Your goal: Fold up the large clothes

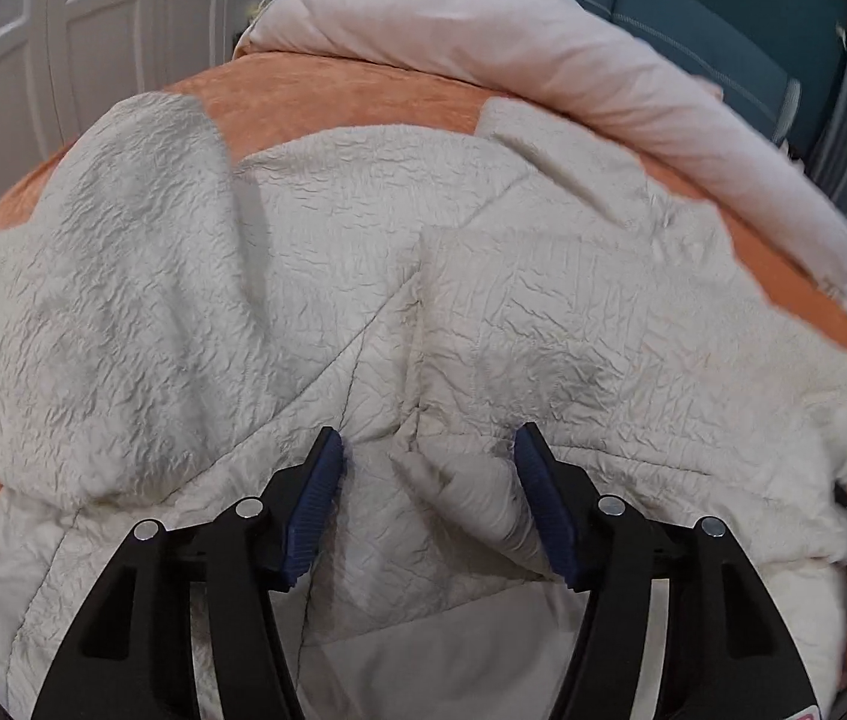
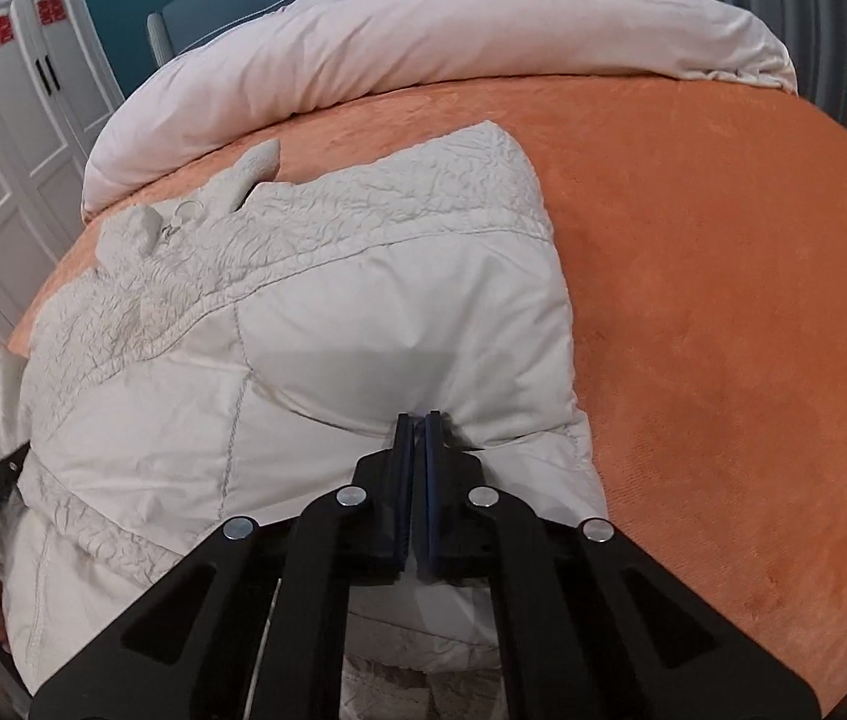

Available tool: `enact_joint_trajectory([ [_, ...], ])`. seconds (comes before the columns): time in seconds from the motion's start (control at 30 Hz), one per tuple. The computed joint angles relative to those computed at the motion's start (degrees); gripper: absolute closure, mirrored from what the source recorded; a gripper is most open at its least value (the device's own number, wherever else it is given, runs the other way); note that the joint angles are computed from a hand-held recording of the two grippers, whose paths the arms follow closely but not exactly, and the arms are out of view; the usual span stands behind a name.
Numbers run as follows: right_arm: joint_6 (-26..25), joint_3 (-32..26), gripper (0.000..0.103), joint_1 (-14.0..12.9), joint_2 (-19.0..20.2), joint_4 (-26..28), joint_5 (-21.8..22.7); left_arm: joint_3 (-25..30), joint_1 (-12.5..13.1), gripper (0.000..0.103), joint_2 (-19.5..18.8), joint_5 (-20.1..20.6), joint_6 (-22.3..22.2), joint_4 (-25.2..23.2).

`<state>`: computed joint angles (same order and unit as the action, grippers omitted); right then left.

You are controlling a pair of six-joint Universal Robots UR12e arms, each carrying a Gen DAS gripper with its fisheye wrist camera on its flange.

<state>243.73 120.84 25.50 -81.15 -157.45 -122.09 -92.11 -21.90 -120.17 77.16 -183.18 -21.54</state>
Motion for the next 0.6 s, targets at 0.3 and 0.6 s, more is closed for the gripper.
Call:
enact_joint_trajectory([
  [0.3,-1.6,-5.6,0.069,12.4,0.3,4.6,-3.2,-9.1,13.2,0.016,9.2,-6.3,-10.8,5.6],
  [0.6,1.1,-12.1,0.053,17.7,7.4,2.4,-0.6,-5.8,24.4,0.017,5.5,-0.6,-26.2,-0.8],
])
